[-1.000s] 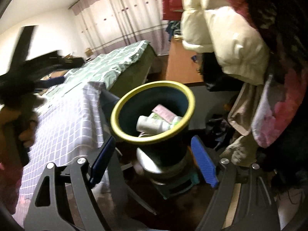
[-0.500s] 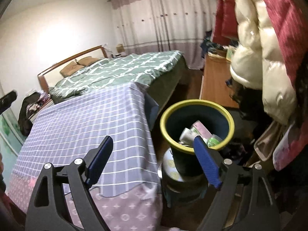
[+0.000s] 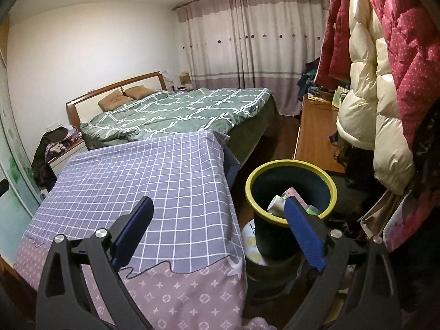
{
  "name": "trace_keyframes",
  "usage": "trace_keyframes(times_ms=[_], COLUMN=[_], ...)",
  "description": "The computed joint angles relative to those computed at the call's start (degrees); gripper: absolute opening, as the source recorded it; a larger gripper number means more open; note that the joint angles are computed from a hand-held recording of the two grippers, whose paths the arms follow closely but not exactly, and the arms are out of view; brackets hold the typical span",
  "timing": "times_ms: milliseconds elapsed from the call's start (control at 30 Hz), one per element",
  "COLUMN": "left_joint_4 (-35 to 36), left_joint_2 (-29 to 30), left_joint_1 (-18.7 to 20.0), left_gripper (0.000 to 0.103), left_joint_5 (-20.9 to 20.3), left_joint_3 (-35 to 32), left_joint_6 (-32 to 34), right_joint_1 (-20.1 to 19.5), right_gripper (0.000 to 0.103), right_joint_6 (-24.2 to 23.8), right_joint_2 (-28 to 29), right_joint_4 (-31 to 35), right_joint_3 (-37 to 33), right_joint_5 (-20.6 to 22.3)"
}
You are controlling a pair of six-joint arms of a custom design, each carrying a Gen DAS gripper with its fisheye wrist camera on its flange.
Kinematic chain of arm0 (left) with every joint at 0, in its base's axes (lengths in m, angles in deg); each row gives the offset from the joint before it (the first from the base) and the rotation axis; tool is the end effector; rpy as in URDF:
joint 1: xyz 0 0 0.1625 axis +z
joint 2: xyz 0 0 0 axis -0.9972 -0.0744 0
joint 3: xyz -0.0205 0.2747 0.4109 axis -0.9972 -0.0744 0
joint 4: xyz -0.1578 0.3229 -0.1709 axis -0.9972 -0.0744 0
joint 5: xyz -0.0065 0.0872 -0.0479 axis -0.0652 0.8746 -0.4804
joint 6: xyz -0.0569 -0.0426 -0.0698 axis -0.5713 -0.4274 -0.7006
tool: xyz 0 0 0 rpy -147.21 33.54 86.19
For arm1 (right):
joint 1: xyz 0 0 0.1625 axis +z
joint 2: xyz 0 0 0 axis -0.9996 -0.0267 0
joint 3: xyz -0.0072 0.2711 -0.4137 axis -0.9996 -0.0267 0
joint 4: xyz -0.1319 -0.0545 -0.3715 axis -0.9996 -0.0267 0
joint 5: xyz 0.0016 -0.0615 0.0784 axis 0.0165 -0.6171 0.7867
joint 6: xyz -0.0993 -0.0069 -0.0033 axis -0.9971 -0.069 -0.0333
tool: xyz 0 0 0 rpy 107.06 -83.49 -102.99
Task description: Collect trash
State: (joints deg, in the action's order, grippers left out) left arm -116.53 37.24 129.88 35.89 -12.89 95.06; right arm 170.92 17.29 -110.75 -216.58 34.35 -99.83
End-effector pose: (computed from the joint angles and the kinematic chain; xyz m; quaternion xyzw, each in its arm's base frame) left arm -0.3950 -0.7019 0.1057 0.0673 0.7492 -0.5472 0.3672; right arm 0.0188 -0.7839 0.4653 0.2177 -0.8322 0.4421 0.2542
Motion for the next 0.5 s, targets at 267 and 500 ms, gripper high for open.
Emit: trace_keyframes(times_ms=[267,500], left_joint_4=[-7.7,-3.0], left_joint_2=[1.1,2.6], left_joint_1=[-1.3,-1.2], left_gripper=[0.098,0.098], left_joint_5=[0.9,0.5], left_joint_3=[-0.4,-3.3], left_joint_6=[7.1,5.0], right_joint_1=[-0.3,-0.4], right_gripper=[0.091,0.091], right_joint_6=[0.1,0.8], right_joint_2=[-1.1,-0.8], right_joint_4=[-0.1,0.2], right_joint_3=[1.7,1.0], right_joint_5=[1.4,1.3])
